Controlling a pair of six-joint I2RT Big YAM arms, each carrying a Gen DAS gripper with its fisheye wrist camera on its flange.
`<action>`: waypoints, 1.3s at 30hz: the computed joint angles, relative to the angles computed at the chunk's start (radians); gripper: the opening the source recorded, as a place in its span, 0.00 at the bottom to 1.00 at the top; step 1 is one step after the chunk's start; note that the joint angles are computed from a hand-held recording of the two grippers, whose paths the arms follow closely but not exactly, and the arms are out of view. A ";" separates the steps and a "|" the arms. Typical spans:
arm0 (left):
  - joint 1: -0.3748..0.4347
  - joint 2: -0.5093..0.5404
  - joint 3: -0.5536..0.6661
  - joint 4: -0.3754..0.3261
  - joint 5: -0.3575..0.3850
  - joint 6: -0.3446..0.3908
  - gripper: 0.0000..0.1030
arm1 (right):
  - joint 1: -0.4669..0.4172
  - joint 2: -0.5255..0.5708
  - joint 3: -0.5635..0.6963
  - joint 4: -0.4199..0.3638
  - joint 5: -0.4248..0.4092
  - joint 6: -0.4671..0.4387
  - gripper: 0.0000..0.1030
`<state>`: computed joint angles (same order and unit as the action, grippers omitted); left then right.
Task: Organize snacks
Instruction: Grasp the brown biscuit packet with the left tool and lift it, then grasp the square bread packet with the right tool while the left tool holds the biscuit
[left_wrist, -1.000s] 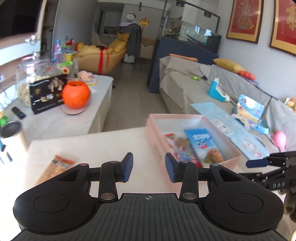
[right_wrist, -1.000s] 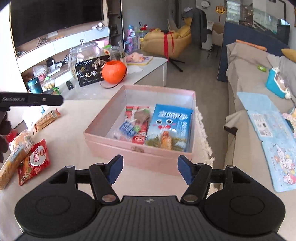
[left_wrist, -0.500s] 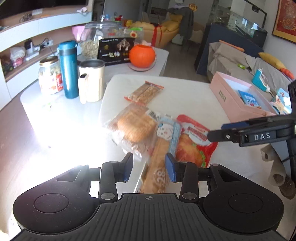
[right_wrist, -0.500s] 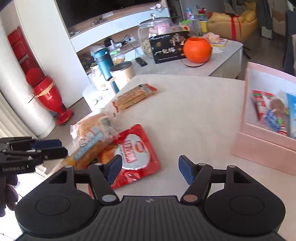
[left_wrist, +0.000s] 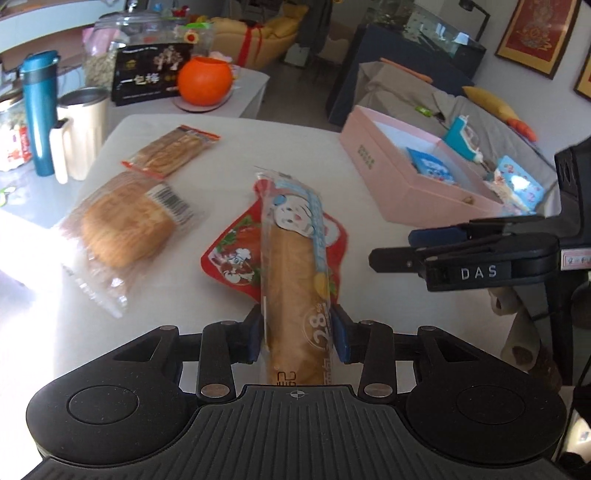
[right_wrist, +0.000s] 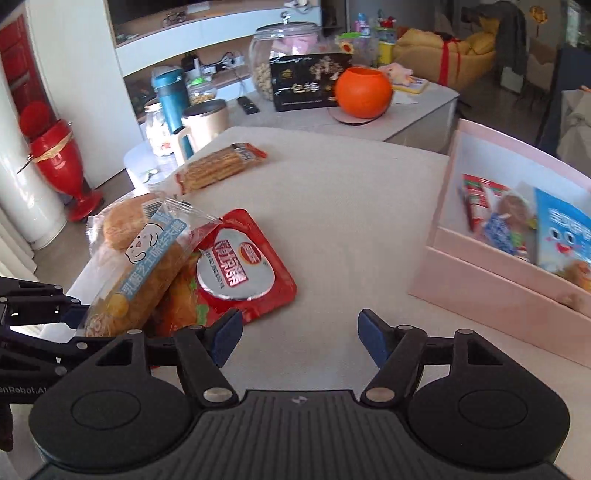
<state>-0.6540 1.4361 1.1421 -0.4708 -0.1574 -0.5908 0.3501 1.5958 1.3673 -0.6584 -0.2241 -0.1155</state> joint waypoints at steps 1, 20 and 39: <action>0.002 0.004 0.009 0.020 0.021 0.017 0.41 | -0.018 -0.015 -0.018 0.008 -0.001 0.009 0.68; 0.242 0.361 0.516 -0.348 -0.111 0.323 0.48 | -0.081 -0.128 -0.278 0.286 0.075 0.044 0.90; 0.233 -0.116 -0.028 -0.053 -0.206 -0.029 0.39 | -0.074 -0.117 -0.259 0.261 0.072 0.031 0.95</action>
